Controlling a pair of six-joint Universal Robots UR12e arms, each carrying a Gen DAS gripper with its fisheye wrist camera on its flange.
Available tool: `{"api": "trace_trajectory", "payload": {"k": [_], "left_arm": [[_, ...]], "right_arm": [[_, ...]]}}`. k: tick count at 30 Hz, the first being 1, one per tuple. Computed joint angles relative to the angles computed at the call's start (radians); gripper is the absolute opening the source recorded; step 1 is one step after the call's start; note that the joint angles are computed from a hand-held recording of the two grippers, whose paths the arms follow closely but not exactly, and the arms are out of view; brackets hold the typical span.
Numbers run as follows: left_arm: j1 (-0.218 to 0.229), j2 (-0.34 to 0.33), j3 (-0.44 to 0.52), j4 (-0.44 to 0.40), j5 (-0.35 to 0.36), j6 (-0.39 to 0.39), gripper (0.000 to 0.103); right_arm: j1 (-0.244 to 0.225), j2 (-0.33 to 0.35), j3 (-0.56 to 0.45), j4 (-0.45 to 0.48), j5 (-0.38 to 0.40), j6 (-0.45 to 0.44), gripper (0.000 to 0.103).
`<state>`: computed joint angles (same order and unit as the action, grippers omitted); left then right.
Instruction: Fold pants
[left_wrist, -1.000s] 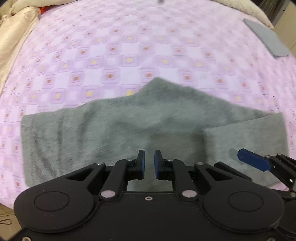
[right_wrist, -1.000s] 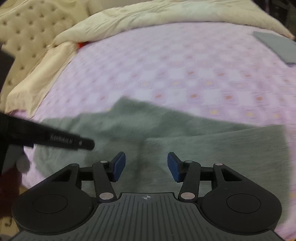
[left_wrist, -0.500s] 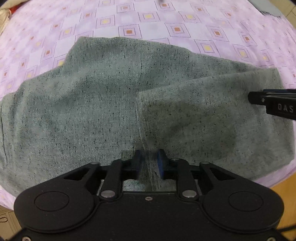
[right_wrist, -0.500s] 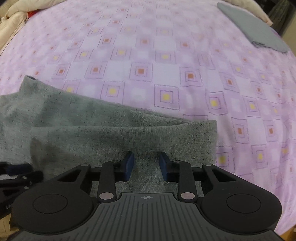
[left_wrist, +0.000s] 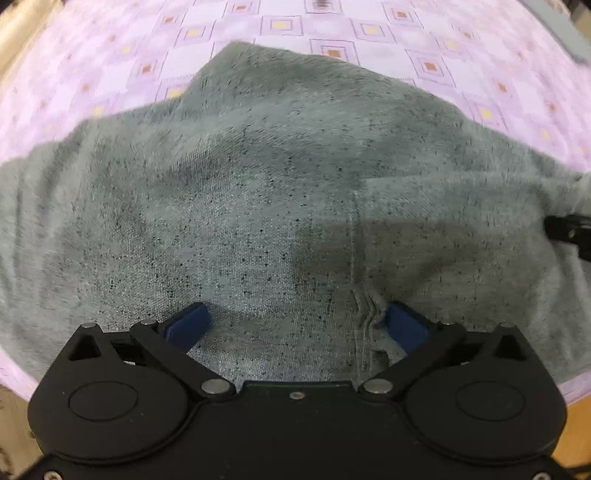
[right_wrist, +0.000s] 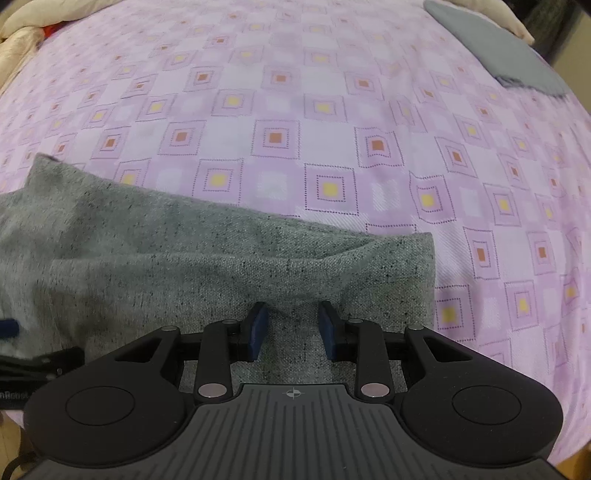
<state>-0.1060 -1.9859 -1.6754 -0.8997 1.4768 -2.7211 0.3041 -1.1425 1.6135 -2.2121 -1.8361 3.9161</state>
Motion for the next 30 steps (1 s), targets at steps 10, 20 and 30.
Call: {"api": "trace_trajectory", "payload": {"k": [10,20,30], "left_arm": [[0.040,0.032,-0.105,0.177,-0.111,0.111,0.103],[0.105,0.063,-0.165,0.231,-0.218,0.244,0.103],[0.129,0.066,-0.128,0.143,-0.269,0.311,0.102]], "right_arm": [[0.025,0.132,-0.282,0.462,-0.046,0.148,0.030],[0.065,0.265,-0.541,0.773,-0.031,0.114,0.030],[0.092,0.368,-0.741,0.959,-0.070,0.091,0.030]]}}
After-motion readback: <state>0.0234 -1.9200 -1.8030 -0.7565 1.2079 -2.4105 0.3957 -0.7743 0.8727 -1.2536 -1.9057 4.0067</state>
